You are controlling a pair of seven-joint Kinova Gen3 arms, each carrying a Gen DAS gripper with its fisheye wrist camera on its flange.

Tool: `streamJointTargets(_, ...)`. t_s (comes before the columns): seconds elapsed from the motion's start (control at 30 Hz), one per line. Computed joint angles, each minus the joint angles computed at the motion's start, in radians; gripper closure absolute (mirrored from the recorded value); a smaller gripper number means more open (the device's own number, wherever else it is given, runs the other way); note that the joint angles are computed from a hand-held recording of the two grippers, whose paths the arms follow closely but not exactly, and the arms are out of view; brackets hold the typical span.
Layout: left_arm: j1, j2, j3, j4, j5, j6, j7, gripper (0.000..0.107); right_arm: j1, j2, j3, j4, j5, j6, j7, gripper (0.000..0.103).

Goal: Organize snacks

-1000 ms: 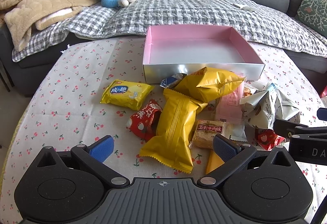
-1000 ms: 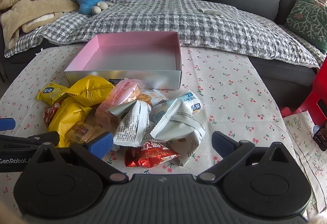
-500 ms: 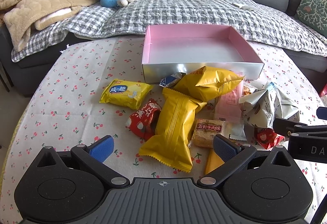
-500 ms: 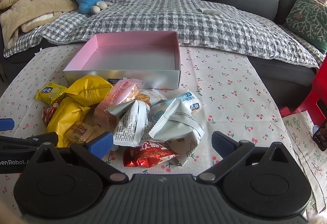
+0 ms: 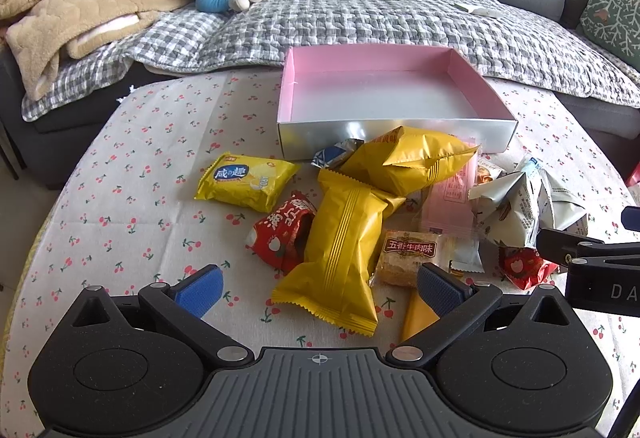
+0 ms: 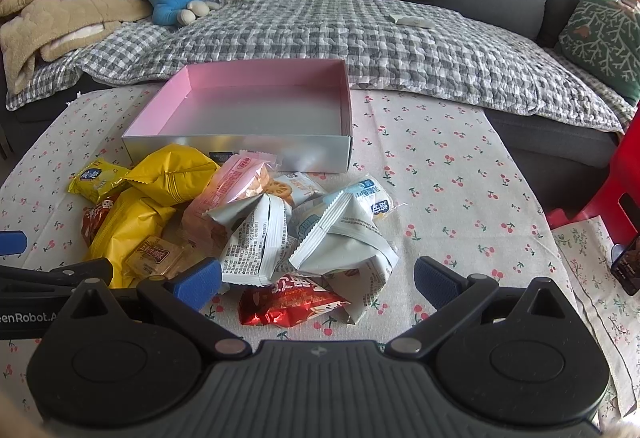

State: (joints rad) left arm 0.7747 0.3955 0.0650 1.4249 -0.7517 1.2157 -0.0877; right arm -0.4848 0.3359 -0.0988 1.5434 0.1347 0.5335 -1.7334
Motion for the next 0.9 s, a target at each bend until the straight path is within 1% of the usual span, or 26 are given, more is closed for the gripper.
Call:
streamJointTargets(0.13, -0.003, -0.002, 0.002, 0.003, 0.001, -0.004, -0.008, 0.004, -0.002, 0.001, 0.002, 0.001, 0.003, 0.001, -0.002, 0.0)
streamJointTargets(0.23, 0.009, 0.006, -0.002, 0.0, -0.019, 0.015, -0.011, 0.004, -0.006, 0.003, 0.005, -0.007, 0.013, 0.011, 0.003, 0.0)
streamJointTargets(0.3, 0.014, -0.003, -0.003, 0.026, -0.041, -0.006, -0.005, 0.004, 0.013, 0.004, -0.007, -0.017, 0.008, 0.017, 0.043, 0.0)
streamJointTargets(0.4, -0.002, -0.027, 0.01, 0.064, -0.049, -0.066, -0.027, 0.004, 0.072, 0.002, -0.039, -0.028, -0.047, 0.018, 0.126, 0.0)
streamJointTargets(0.53, -0.044, -0.052, 0.034, 0.095, -0.005, -0.156, -0.115, 0.004, 0.131, 0.011, -0.062, -0.056, -0.127, 0.05, 0.231, 0.0)
streamJointTargets(0.7, -0.068, -0.073, 0.036, 0.134, 0.03, -0.252, -0.182, 0.005, 0.157, 0.022, -0.07, -0.077, -0.186, 0.085, 0.321, 0.0)
streamJointTargets(0.8, -0.075, -0.089, 0.026, 0.165, 0.015, -0.312, -0.192, 0.006, 0.16, 0.032, -0.075, -0.094, -0.209, 0.113, 0.367, 0.0)
streamJointTargets(0.9, -0.097, -0.113, 0.015, 0.201, -0.005, -0.393, -0.195, 0.007, 0.185, 0.055, -0.099, -0.132, -0.269, 0.155, 0.431, 0.001)
